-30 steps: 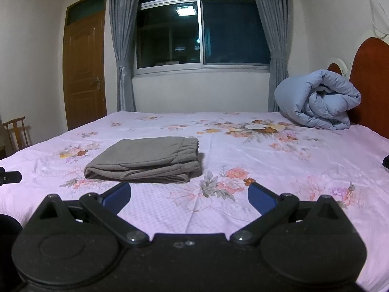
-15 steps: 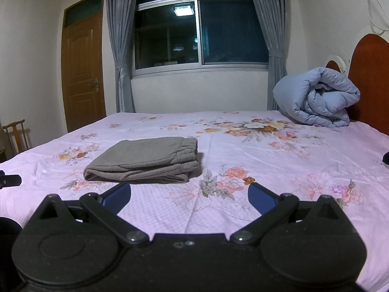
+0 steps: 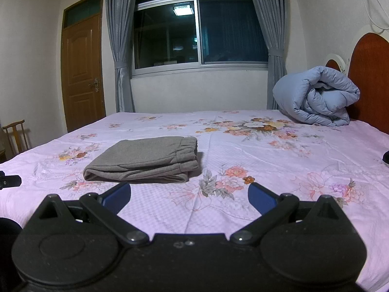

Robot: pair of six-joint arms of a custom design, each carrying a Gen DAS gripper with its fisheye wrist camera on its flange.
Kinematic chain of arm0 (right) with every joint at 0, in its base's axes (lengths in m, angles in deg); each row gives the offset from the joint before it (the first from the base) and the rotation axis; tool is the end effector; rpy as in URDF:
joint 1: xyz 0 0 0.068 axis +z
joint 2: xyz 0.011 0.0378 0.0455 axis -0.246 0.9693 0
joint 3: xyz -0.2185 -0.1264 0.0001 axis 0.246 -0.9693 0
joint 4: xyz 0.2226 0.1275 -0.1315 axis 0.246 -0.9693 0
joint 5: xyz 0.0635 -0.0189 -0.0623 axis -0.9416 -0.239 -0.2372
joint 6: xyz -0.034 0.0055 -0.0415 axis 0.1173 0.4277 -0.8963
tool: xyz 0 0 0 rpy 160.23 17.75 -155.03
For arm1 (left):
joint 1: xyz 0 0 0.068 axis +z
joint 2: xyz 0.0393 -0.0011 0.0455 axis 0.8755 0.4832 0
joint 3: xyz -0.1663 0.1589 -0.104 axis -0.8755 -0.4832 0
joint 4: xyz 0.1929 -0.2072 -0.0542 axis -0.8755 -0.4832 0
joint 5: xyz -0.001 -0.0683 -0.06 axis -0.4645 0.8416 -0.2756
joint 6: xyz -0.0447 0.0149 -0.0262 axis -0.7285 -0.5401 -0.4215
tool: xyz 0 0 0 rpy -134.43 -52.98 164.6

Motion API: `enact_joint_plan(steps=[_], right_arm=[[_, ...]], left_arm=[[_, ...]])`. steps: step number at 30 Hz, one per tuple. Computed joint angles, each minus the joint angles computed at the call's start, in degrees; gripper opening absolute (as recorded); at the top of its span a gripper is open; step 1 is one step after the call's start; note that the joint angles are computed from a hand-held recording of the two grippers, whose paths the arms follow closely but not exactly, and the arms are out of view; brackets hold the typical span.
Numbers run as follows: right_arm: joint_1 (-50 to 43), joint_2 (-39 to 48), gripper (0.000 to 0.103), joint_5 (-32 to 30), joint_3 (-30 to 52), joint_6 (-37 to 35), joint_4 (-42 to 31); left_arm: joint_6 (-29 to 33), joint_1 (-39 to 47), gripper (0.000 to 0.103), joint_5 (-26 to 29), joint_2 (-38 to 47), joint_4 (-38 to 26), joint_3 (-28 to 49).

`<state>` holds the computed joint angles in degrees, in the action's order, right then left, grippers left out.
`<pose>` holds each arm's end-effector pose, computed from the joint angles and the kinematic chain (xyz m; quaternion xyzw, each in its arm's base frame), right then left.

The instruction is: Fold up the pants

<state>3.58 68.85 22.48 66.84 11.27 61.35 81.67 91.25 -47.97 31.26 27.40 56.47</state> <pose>0.2661 0.0857 0.1680 -0.1242 0.7939 0.0946 0.5877 0.1352 0.0672 0.1669 -0.1207 0.8129 0.0453 0.5680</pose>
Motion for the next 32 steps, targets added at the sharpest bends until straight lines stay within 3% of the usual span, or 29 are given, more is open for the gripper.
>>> enact_joint_plan(steps=[19, 32], right_arm=[[0.07, -0.19, 0.097, 0.06, -0.01, 0.13, -0.22], [0.07, -0.27, 0.097, 0.07, 0.0, 0.13, -0.37]], left_arm=[[0.13, 0.53, 0.103, 0.62, 0.28, 0.37, -0.01], [1.26, 2.19, 0.103, 4.78, 1.46, 1.45, 0.01]])
